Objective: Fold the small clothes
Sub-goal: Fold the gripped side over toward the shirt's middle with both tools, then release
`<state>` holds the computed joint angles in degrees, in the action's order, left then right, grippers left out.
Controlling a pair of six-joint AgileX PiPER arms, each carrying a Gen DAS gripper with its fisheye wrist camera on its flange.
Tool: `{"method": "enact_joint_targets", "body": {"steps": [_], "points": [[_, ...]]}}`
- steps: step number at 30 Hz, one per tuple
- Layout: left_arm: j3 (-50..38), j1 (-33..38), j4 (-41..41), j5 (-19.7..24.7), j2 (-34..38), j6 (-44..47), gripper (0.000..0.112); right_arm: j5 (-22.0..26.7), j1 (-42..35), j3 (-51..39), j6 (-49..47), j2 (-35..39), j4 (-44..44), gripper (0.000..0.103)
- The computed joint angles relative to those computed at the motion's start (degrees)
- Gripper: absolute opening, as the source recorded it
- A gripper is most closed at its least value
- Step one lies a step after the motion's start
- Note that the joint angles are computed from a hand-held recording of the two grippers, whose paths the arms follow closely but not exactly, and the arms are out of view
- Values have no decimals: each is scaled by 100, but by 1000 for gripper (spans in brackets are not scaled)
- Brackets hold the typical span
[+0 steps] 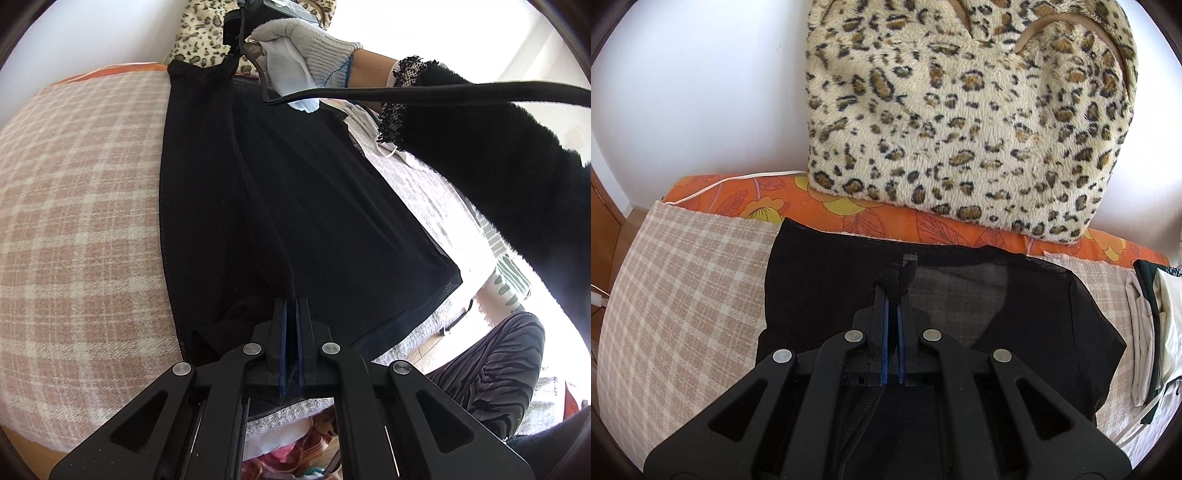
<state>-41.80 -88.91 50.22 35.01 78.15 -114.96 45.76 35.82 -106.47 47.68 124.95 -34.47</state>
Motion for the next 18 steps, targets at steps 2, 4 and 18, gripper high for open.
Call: {"method": "enact_joint_targets", "body": {"steps": [2,4,18], "points": [[-41,12,-10,-31,33,52,2,-23,-20,147,148,-48,-151,4],[-123,54,-31,-93,124,108,2,-10,-30,242,267,-83,-259,4],[-296,476,-957,-749,319,1235,25,-148,-220,437,-17,-80,26,5]]}}
